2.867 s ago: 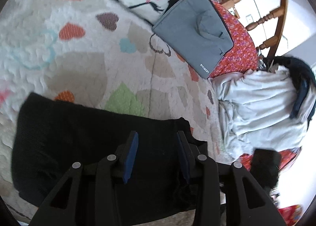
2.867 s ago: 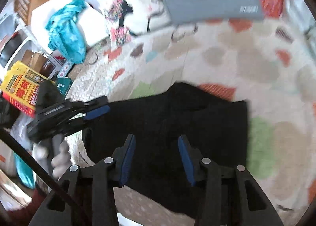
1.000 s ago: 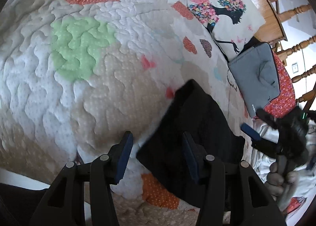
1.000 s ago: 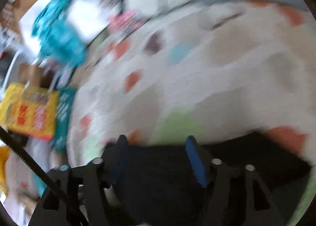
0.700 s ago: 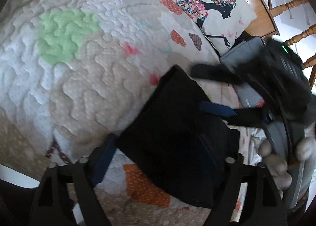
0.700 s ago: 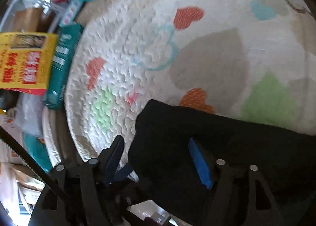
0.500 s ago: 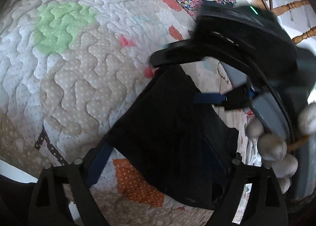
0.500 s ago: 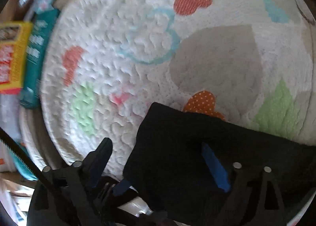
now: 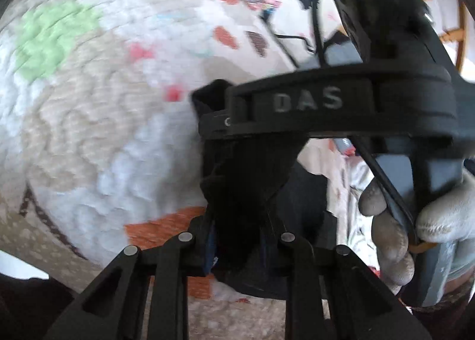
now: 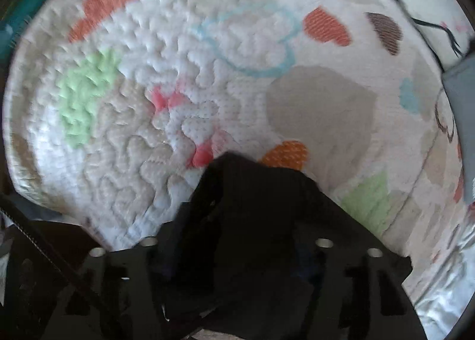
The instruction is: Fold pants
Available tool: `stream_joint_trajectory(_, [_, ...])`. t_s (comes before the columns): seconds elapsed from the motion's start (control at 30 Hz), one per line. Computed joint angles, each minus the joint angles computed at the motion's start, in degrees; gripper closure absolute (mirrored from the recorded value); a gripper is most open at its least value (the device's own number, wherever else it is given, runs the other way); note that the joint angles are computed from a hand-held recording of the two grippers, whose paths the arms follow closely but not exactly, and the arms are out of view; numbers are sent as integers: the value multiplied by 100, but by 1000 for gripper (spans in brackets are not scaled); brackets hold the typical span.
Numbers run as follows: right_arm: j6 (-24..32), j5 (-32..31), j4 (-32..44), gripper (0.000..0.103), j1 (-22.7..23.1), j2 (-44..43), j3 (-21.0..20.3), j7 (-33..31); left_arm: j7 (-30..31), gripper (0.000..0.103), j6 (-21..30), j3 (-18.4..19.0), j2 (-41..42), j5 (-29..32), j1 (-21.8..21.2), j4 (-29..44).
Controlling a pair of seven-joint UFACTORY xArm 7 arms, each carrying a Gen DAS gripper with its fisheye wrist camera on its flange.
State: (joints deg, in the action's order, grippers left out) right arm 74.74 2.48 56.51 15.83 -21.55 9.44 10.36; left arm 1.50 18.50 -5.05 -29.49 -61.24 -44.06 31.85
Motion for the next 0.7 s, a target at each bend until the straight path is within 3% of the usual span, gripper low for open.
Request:
stream_joint_trajectory(0.17, [-205, 528, -835, 62, -195, -1653, -511, -211, 526, 81, -188, -70, 135, -234, -460, 420])
stream_joint_trajectory(0.27, [-168, 651, -1035, 62, -416, -2359, -593, -68, 450, 81, -197, -375, 396, -85, -485, 814])
stream_joint_trajectory(0.4, [-66, 776, -1454, 62, -759, -3352, -944, 39, 22, 81, -151, -833, 807, 682, -468, 1351])
stream_joint_trajectory(0.5, [251, 722, -1796, 62, -1161, -4289, -1446, -36, -296, 81, -40, -1093, 1208, 1201, -489, 1777])
stream_joint_trajectory(0.63, [486, 714, -2364, 62, -1845, -5368, -2215, -124, -1253, 81, 27, -1704, 1967, 2695, -299, 2456])
stream_joint_trajectory(0.7, [605, 626, -2550, 62, -2204, -5687, -2601, -236, -1551, 81, 105, -1783, 2290, 3185, -298, 2710])
